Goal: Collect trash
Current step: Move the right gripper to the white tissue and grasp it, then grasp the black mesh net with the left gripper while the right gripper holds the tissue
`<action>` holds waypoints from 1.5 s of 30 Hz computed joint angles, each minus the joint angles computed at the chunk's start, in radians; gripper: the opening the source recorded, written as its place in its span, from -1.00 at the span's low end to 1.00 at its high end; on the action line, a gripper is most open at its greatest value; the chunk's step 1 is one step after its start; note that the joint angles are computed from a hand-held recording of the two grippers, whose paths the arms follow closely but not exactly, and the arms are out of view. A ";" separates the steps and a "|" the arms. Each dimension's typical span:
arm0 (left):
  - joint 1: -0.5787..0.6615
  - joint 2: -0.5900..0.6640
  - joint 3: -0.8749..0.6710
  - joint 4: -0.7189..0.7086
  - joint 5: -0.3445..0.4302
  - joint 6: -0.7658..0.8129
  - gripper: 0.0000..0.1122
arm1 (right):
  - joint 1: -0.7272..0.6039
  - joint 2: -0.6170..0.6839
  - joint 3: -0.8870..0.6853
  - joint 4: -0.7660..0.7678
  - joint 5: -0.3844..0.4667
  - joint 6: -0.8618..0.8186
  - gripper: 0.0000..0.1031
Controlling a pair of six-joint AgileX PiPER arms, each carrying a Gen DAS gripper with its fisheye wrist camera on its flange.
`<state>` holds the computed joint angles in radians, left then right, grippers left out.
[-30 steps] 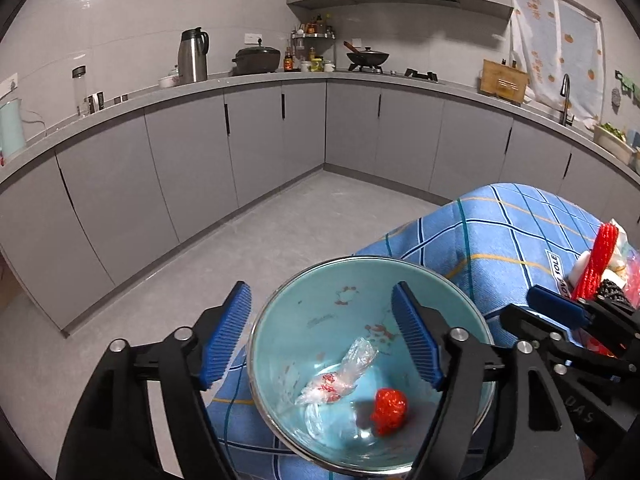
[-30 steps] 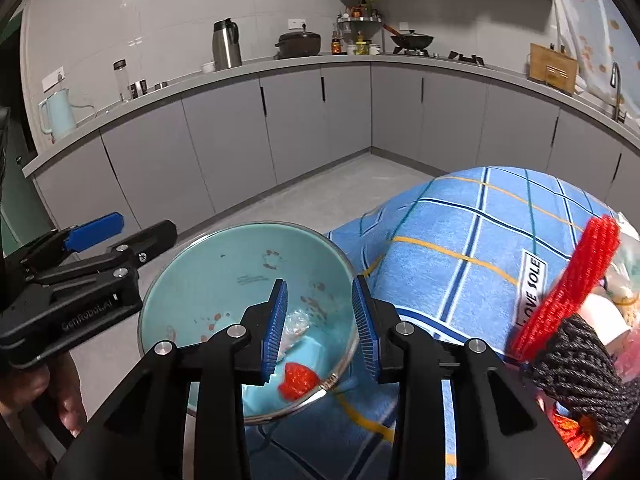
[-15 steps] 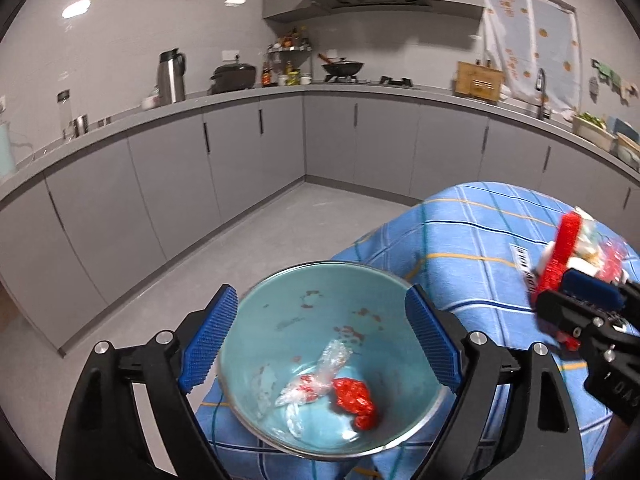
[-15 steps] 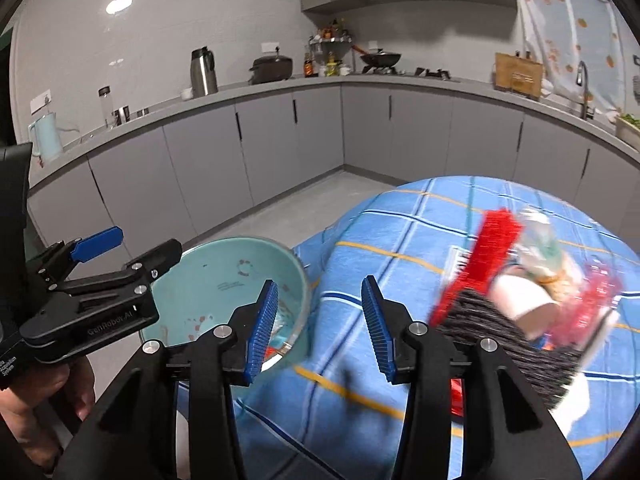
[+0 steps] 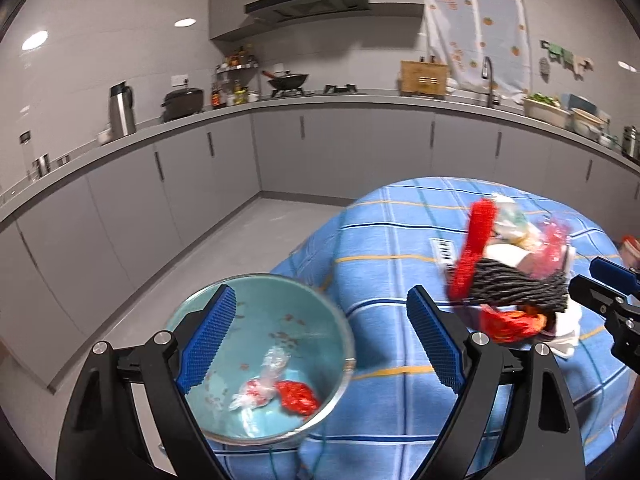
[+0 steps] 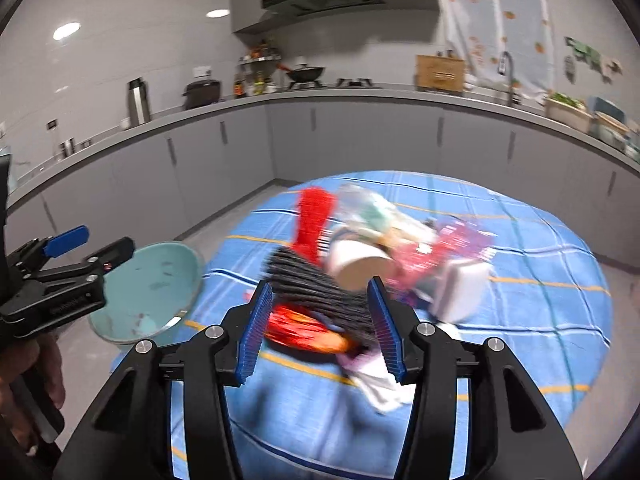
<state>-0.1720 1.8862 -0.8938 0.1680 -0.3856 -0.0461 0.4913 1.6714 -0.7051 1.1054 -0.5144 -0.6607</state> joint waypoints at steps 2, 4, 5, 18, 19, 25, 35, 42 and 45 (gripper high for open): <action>-0.036 -0.001 0.001 -0.041 0.003 0.040 0.53 | -0.023 -0.011 0.024 0.004 -0.005 0.011 -0.03; -0.077 0.004 -0.009 -0.079 0.011 0.081 0.54 | -0.050 -0.020 0.052 0.000 -0.011 0.034 -0.03; -0.093 0.007 -0.016 -0.094 0.014 0.096 0.54 | -0.062 -0.023 0.065 -0.006 -0.014 0.047 -0.03; -0.203 0.077 -0.110 -0.247 0.064 0.237 0.60 | -0.121 0.040 0.098 0.015 -0.020 0.109 0.06; -0.202 0.080 -0.113 -0.247 0.064 0.231 0.62 | -0.120 0.055 0.096 0.010 -0.024 0.118 0.06; -0.195 0.104 -0.115 -0.245 0.060 0.231 0.63 | -0.156 0.160 0.039 -0.019 0.020 0.173 0.06; -0.172 0.118 -0.123 -0.148 0.066 0.134 0.63 | -0.182 0.168 0.028 -0.046 0.086 0.165 -0.78; -0.191 0.122 -0.139 -0.115 0.075 0.103 0.63 | -0.113 0.060 0.101 0.084 -0.029 0.071 -0.79; -0.208 0.122 -0.148 -0.067 0.082 0.055 0.63 | -0.112 0.033 0.115 0.089 -0.049 0.063 -0.78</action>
